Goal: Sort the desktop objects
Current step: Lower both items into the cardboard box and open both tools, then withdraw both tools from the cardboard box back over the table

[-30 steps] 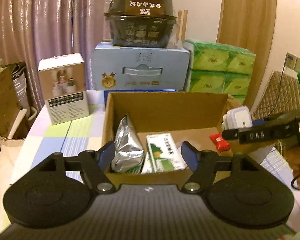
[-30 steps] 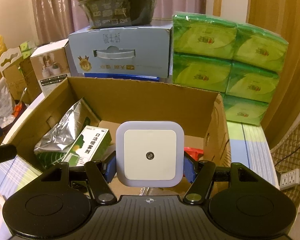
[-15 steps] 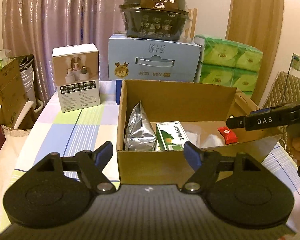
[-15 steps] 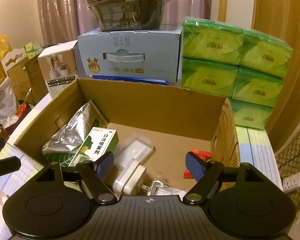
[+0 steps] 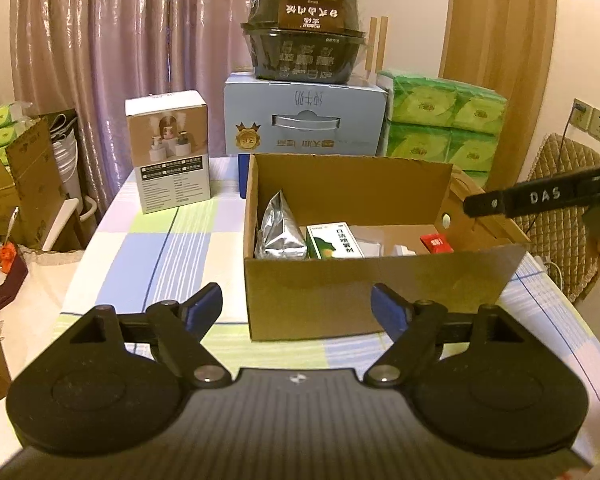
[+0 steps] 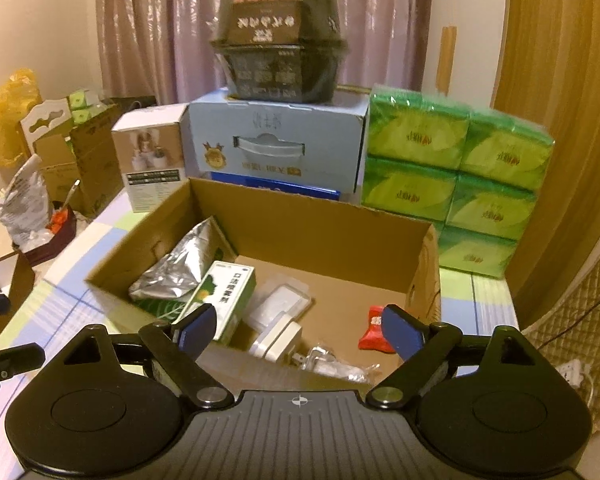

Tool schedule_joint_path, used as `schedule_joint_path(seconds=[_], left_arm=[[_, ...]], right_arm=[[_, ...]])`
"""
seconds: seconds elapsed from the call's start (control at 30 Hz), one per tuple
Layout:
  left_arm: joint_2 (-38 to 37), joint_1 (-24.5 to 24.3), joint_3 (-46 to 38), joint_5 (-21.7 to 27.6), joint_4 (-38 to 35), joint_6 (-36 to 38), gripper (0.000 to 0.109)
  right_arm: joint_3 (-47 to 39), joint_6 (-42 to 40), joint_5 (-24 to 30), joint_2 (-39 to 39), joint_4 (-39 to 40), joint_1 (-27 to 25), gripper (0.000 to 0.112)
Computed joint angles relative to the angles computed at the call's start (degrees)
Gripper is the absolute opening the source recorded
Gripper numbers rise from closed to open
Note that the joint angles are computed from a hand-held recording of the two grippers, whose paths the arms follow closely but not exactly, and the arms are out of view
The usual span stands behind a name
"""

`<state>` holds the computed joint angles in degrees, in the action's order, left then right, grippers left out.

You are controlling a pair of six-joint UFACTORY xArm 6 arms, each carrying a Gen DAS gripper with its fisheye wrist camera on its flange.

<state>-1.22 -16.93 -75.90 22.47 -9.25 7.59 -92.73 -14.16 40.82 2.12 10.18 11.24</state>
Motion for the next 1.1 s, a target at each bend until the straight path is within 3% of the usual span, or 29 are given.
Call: schedule_joint_path(seconds=[0.3,0.57,0.87,1.0,1.1], left_arm=[[-15.1,2.7,15.7,1.8,7.0,-4.8,0.082],[-26.5,7.7,28.1,5.3,5.5,-4.5,0.083],[-23.7,9.3,29.3,2.9,1.8,0.2,0.083],[-19.3,8.8,27.4,1.9,0.4,1.5,0.083],[-17.0,8.3,25.8,2.1,-0.7,3.1,0.083]], right_arm=[[15.2,-4.5,-0.1,-12.8,3.4,2.5,0.094],[25.8,-7.4,0.1,-17.9,3.1,6.9,0.094],[24.3,-16.4,-2.7,-11.8,1.9,10.1,0.093],[22.1,-18.1,-2.8,-7.8,2.0,9.9,0.082],[20.6,-19.6,-3.0,-5.0,3.5,9.5,0.081]])
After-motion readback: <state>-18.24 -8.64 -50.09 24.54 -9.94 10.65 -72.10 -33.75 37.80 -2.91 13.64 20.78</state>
